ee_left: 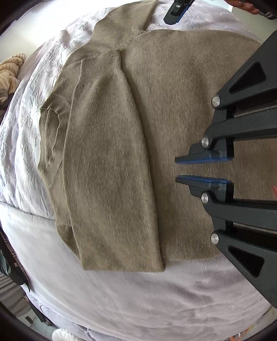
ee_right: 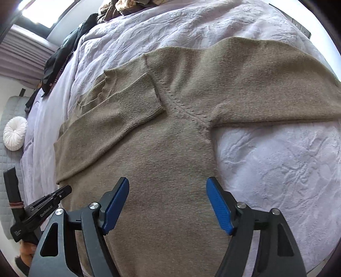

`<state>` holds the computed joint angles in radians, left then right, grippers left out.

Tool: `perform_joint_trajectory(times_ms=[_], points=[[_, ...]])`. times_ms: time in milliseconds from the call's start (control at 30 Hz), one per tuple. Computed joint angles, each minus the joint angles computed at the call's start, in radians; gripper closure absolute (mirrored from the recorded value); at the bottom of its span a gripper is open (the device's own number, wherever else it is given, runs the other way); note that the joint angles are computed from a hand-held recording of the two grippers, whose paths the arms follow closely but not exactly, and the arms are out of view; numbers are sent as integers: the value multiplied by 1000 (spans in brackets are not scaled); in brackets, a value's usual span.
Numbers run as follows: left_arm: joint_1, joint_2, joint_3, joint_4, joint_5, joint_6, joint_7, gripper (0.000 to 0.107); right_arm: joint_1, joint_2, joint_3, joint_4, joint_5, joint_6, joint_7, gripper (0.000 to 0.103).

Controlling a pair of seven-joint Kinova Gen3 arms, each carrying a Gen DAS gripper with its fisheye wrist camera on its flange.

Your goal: Fold small clothes

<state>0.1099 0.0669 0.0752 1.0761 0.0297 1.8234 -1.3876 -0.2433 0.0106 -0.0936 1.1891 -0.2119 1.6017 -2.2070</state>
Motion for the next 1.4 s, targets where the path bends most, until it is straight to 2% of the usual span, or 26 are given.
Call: perform_joint_trajectory(times_ms=[33, 67, 267, 467, 600, 767, 900, 1067, 1167, 1267, 1367, 1400], points=[[6, -10, -2, 3, -17, 7, 2, 9, 1, -3, 1, 2, 7, 2, 1, 22], [30, -8, 2, 5, -47, -1, 21, 5, 2, -7, 2, 4, 12, 4, 3, 22], [91, -27, 51, 138, -93, -120, 96, 5, 25, -27, 16, 19, 16, 15, 34, 21], [120, -16, 63, 240, -54, -199, 122, 5, 73, -59, 52, 54, -17, 4, 83, 21], [154, -6, 79, 308, -24, -275, 145, 5, 169, -118, 140, 141, -113, -50, 130, 21], [209, 23, 102, 355, -14, -362, 215, 5, 299, -182, 252, 235, -156, -123, 152, 21], [270, 69, 121, 373, -30, -437, 261, 5, 421, -229, 383, 346, -254, -240, 157, 21], [333, 129, 128, 383, -40, -508, 301, 5, 504, -242, 496, 469, -395, -386, 184, 21], [377, 182, 129, 359, -55, -545, 339, 5, 526, -228, 540, 526, -507, -441, 240, 21], [422, 213, 123, 351, -85, -579, 378, 5, 585, -220, 532, 584, -625, -486, 288, 21], [448, 235, 113, 359, -95, -615, 403, 5, 539, -234, 611, 666, -747, -537, 330, 21], [460, 253, 114, 347, -104, -630, 423, 5, 526, -236, 626, 689, -772, -547, 329, 25]])
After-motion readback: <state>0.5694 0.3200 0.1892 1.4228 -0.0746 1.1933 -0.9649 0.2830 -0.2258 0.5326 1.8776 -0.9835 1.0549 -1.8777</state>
